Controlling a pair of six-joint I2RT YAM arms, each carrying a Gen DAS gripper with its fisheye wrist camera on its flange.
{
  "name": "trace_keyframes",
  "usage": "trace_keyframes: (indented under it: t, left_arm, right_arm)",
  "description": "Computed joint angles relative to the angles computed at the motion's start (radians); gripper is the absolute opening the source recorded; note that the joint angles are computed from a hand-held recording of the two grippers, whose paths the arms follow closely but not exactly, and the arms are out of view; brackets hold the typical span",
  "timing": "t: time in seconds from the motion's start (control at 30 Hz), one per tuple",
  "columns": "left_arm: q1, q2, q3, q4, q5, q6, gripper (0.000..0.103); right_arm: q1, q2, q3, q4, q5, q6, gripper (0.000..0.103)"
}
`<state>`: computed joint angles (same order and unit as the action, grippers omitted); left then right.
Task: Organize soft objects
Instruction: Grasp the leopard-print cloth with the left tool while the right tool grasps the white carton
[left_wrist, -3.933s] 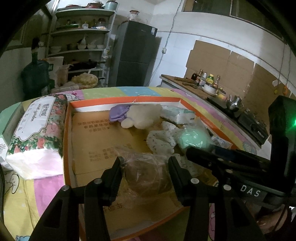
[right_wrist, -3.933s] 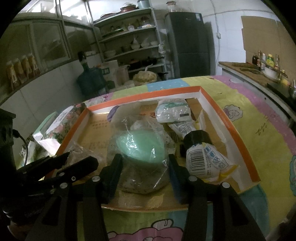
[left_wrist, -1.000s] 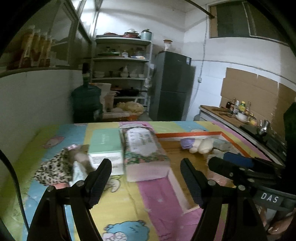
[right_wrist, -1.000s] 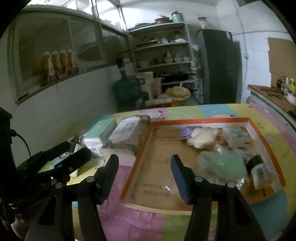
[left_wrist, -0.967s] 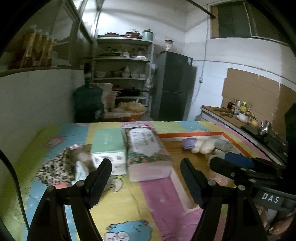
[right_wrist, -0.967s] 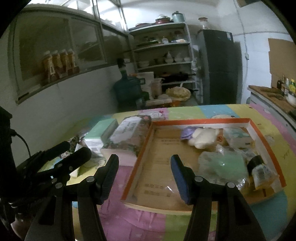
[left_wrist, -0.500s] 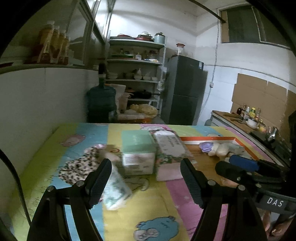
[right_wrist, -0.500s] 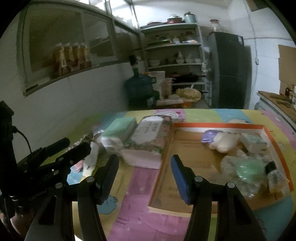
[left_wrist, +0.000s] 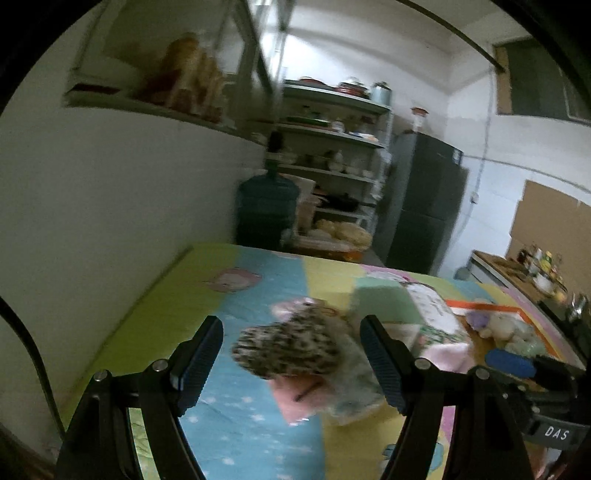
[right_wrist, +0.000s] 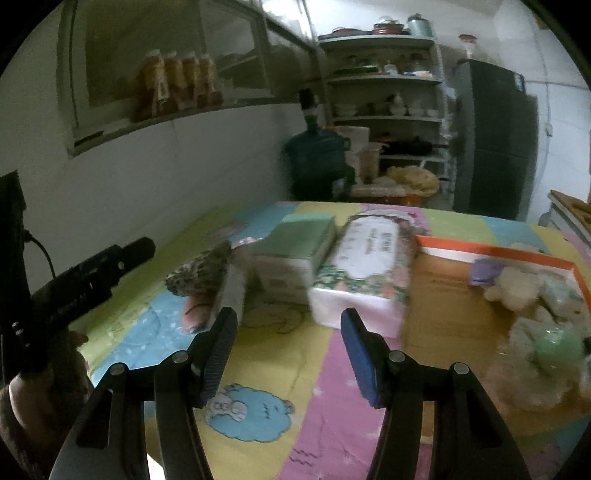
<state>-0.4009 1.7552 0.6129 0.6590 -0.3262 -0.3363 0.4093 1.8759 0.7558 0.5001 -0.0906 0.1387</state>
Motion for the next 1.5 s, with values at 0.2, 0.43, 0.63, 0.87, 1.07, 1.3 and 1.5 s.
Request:
trace_keyframes:
  t: [0.2, 0.43, 0.63, 0.87, 1.07, 1.3, 1.5]
  left_arm:
    - [0.073, 0.0, -0.044, 0.047, 0.025, 0.001, 0.076]
    - [0.119, 0.023, -0.06, 0.072, 0.063, 0.018, 0.076]
    - [0.132, 0.049, -0.045, 0.077, 0.113, 0.027, 0.076]
    - [0.129, 0.094, 0.017, 0.042, 0.153, 0.041, 0.076]
    - [0.139, 0.155, 0.099, -0.021, 0.227, 0.033, 0.076]
    - [0.109, 0.236, 0.234, -0.124, 0.275, 0.045, 0.076]
    - [0.078, 0.314, 0.364, -0.256, 0.245, 0.073, 0.059]
  right_arm:
    - [0.052, 0.095, 0.116, -0.053, -0.013, -0.005, 0.06]
    - [0.091, 0.223, 0.265, -0.116, -0.027, 0.01, 0.06]
    - [0.094, 0.301, 0.355, -0.149, -0.044, 0.035, 0.06]
    - [0.09, 0.352, 0.424, -0.203, -0.079, 0.047, 0.035]
    - [0.082, 0.344, 0.411, -0.208, -0.094, 0.034, 0.022]
    - [0.073, 0.313, 0.346, -0.166, -0.094, 0.047, 0.022]
    - [0.056, 0.306, 0.327, -0.156, -0.119, 0.058, 0.022]
